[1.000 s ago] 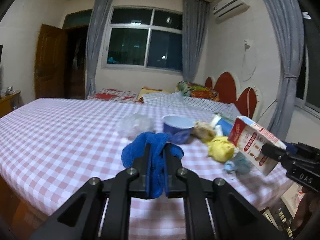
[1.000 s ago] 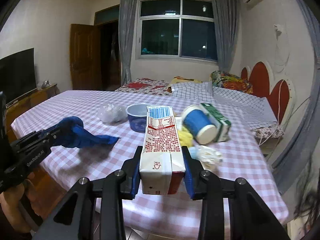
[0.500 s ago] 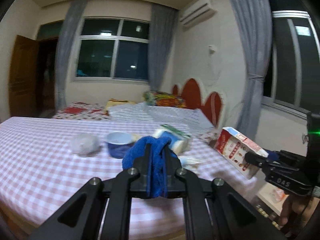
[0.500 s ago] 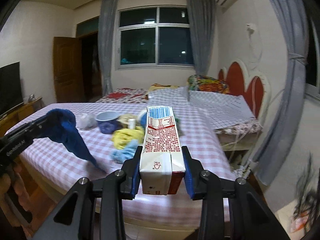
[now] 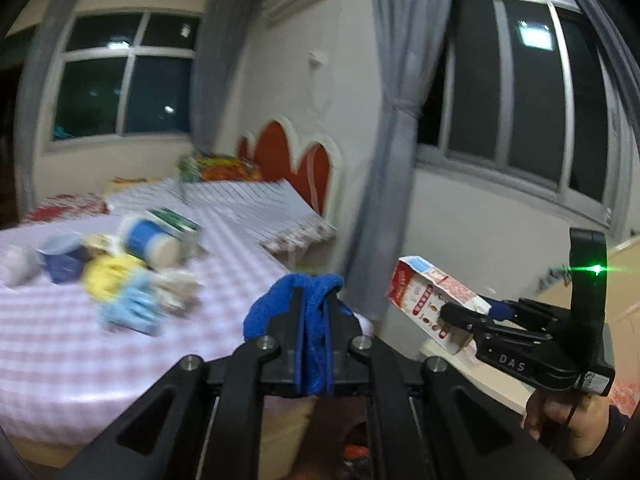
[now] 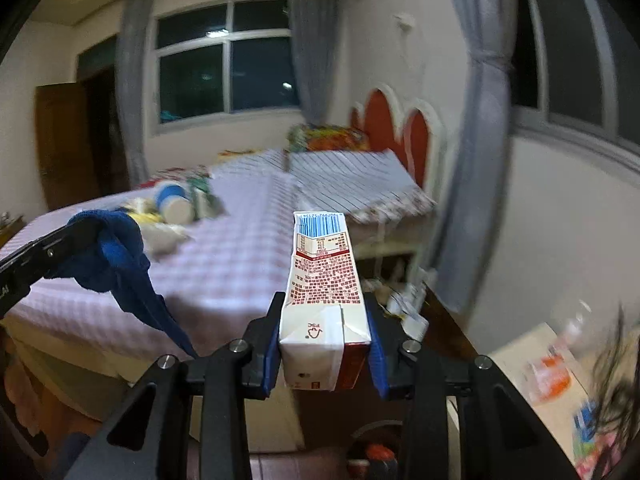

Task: Collect trash
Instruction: 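Carry the blue cloth and milk carton over the black bin and release both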

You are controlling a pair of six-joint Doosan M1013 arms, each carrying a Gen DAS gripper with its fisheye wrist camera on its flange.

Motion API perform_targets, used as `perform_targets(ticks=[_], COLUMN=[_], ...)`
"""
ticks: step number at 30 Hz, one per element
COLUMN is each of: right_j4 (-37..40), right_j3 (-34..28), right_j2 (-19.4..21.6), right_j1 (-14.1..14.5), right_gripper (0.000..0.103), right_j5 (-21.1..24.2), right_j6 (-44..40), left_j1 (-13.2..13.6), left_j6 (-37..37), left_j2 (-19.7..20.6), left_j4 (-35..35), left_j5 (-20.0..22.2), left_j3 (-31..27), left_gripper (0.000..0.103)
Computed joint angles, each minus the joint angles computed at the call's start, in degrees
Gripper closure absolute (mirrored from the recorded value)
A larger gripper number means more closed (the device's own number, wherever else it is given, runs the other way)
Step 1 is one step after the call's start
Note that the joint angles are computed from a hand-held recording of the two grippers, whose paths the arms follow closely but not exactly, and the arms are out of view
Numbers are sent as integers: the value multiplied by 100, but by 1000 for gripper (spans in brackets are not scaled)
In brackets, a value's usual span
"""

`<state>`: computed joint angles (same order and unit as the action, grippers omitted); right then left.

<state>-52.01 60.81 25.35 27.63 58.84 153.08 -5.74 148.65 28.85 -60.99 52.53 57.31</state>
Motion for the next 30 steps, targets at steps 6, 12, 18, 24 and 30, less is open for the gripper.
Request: perform_targets(ticks=[6,12,18,24,30], right_j4=[219,752,1510,2175,3119], right_j3=[884,1414,1973,2365,2528], right_j2=[-426,-611,-714,-692,-471], right_j1=[-170,-350,-693,-1032,-1385], right_gripper=[64,64,64,64,64], right_j5=[285,283,-93,-488,-826], right_j6=[422,383,13,-314,-1201], left_j1=[-381,-668,-883,-1112,-1388], left_j6=[91,-42,-389,-697,-1108], left_j2=[-51,53,214,423,789], left_j4=[182,618,1205,1828,2485], left_j5=[484,700,674,727,893], left_j3=[313,459,578,598,468], left_gripper=[94,94,94,94,94])
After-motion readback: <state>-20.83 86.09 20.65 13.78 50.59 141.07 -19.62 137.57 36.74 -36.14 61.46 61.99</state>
